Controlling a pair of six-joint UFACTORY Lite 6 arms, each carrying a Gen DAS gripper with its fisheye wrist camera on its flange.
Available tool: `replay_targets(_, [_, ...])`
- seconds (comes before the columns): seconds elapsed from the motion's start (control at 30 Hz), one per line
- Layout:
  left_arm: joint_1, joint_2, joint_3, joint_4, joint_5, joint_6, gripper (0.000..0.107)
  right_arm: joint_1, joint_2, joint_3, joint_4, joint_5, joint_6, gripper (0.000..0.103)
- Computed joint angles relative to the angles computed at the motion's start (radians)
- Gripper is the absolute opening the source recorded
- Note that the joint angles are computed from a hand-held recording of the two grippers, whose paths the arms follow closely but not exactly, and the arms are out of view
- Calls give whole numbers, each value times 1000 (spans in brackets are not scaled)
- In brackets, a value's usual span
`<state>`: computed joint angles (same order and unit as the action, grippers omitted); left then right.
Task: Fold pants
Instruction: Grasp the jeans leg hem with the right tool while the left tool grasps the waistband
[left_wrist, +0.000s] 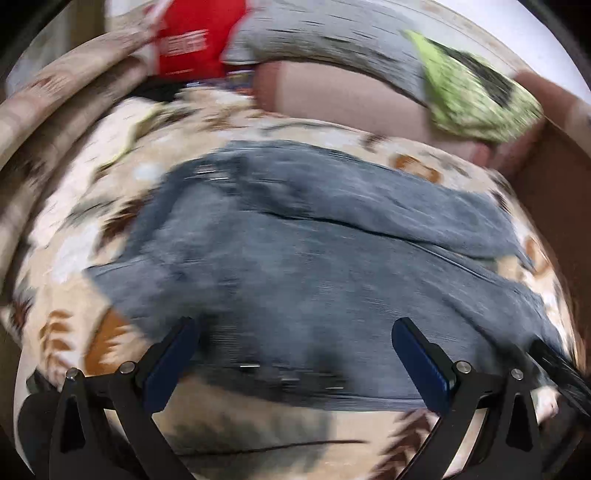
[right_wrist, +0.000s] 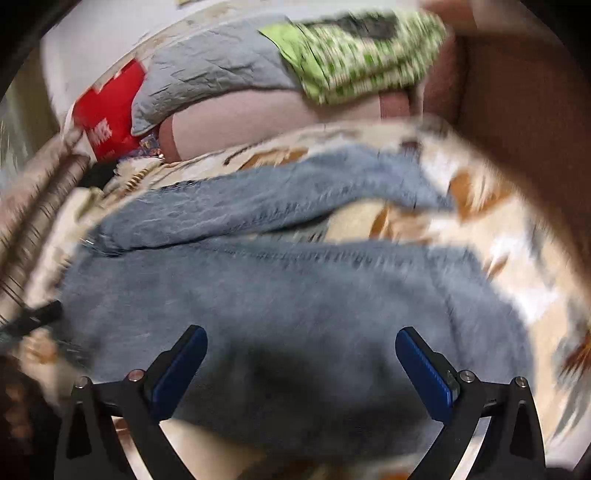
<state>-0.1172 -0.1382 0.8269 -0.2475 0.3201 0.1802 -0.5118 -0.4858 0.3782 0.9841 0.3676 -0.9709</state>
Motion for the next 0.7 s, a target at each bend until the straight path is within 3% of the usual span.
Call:
replay_targets(0.13, [170, 95, 36, 19, -10, -7, 103, -334, -10, -32, 11, 408, -30, 103])
replay_targets(0.23, [243, 209, 97, -73, 11, 106, 103, -573, 47, -8, -46, 554, -47, 103])
replay_targets(0.4, [311, 299, 155, -241, 51, 261, 103, -855, 300, 117, -49, 618, -75, 103])
replay_targets(0.5, [393, 371, 217, -369, 155, 344, 103, -887, 439, 193, -51, 620, -47, 103])
replay_targets(0.7, [437, 381, 232, -454, 167, 393, 103, -880, 488, 243, -26, 643, -47, 103])
